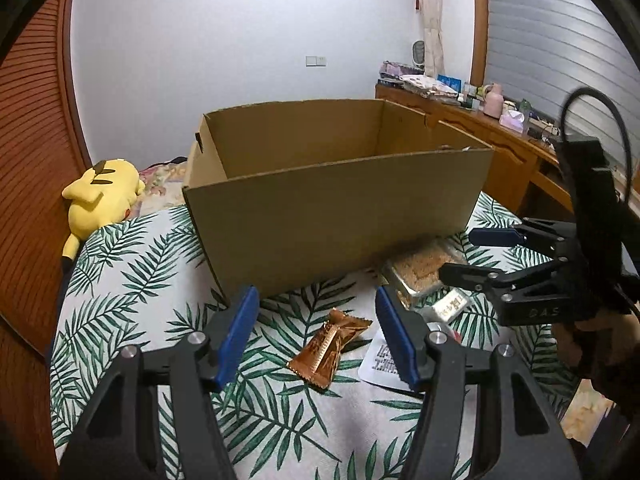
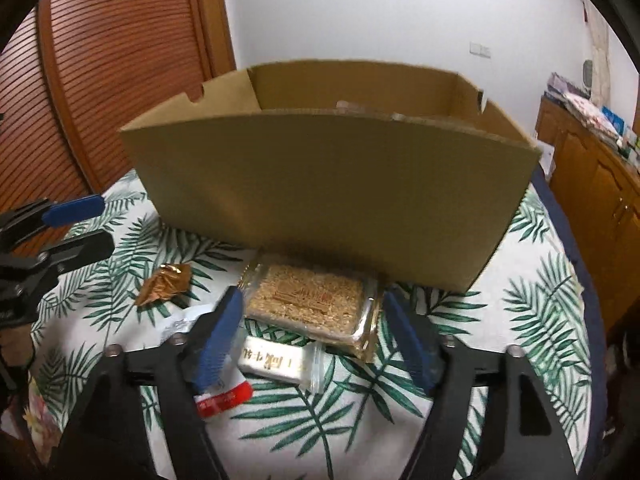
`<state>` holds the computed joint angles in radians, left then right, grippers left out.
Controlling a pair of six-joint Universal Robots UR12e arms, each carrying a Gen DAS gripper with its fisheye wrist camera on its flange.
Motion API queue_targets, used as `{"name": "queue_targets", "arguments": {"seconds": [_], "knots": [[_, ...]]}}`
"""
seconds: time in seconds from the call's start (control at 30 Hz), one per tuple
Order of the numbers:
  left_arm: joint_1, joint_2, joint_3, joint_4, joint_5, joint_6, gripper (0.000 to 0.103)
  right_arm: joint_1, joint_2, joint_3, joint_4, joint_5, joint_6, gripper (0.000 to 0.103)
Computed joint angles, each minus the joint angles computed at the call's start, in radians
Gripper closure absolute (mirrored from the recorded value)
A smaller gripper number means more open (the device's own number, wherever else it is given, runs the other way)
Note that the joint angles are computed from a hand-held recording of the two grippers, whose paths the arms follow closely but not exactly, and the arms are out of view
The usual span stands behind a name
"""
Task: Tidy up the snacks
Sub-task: 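Lower the right tool to the clear sesame-candy tray while the left tool approaches the brown candy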
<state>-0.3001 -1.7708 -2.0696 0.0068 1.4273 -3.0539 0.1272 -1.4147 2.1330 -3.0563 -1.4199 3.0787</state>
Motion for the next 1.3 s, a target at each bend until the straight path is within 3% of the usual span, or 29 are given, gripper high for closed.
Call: {"name": "queue_targets", "arguments": {"seconds": [0.1, 0.53, 0.73, 0.87, 1.3], "knots": [[-0.004, -0.005, 0.004, -0.018, 0.008, 0.015, 0.042, 0.005, 0.016, -0.015, 0.017, -0.002, 0.019, 0.015], [-0.014, -0.023, 0.019, -0.095, 0.055, 0.09, 0.042, 0.043, 0.057, -0.075, 0.098, -0.106, 0.04, 0.01], [-0.009, -0.03, 0.034, -0.147, 0.027, 0.08, 0.042, 0.05, 0.074, -0.09, 0.123, -0.137, 0.036, 0.003], [-0.011, -0.041, 0.051, -0.184, 0.023, 0.091, 0.042, 0.018, 0.077, -0.094, 0.16, -0.046, 0.073, 0.002], [-0.014, -0.074, 0.096, -0.291, -0.003, 0.077, 0.042, 0.004, 0.069, -0.078, 0.14, -0.043, 0.042, 0.002]]}}
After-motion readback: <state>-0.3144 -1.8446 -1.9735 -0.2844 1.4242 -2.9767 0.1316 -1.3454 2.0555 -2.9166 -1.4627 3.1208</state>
